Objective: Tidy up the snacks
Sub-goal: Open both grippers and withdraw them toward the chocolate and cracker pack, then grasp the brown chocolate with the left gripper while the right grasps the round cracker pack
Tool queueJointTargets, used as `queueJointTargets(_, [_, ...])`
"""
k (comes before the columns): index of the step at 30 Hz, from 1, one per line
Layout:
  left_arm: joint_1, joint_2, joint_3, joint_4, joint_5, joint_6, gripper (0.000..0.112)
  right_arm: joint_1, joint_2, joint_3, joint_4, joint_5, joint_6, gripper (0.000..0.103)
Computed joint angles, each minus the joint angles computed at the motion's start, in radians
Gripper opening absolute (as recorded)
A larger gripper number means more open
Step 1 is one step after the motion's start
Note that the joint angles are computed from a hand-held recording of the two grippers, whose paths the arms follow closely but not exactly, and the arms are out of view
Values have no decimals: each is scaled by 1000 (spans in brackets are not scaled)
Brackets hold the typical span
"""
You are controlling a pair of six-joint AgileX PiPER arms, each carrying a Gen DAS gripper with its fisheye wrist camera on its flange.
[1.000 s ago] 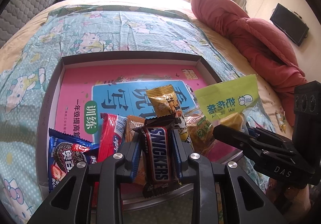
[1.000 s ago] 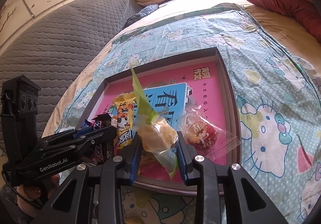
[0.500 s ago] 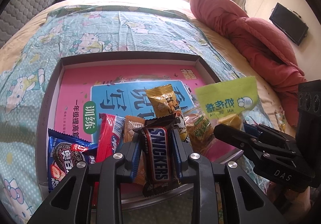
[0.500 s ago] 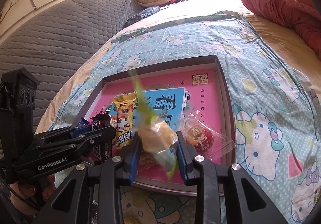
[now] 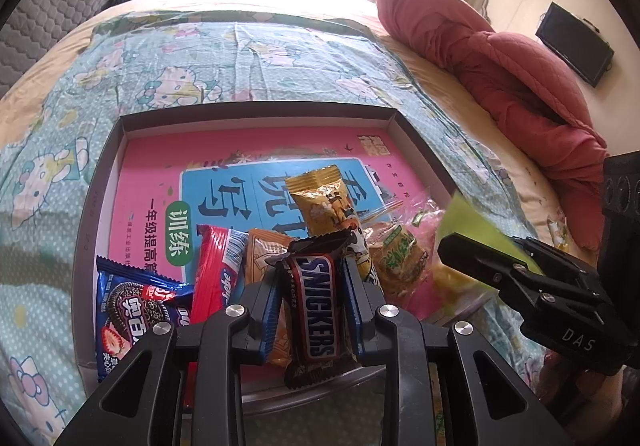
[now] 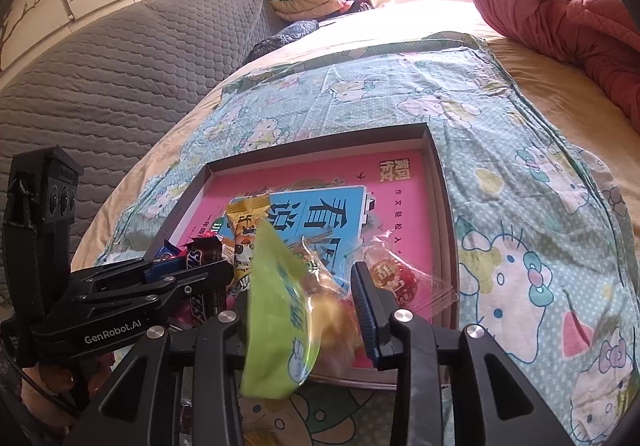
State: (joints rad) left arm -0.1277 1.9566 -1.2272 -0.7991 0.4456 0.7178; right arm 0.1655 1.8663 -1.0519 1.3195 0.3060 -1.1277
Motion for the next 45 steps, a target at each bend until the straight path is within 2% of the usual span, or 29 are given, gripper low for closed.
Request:
queueJointTargets(6, [-1, -13, 4, 3, 4, 3, 30, -8, -14, 10, 43, -6, -37, 37])
queueJointTargets(14, [6, -50, 4, 34, 24, -33, 48, -29, -62, 50, 173, 19, -161, 45])
queueJointTargets(20, [18, -109, 24, 49, 46, -46, 52, -20, -129, 105, 241, 9, -248, 49])
queueJointTargets(25, [29, -178, 76, 82, 51, -60, 54, -27, -186, 159, 228, 49, -243, 53])
queueJointTargets(32, [76, -238, 164, 82, 118, -24, 57, -15, -237, 200, 67, 110, -120, 57])
queueJointTargets(38, [80, -265, 264, 94, 139, 14, 57, 50, -271, 231, -132, 78, 9, 59])
queueJointTargets(45, [65, -260, 326, 111, 161, 36, 57, 147, -250, 235, -471, 34, 258, 59])
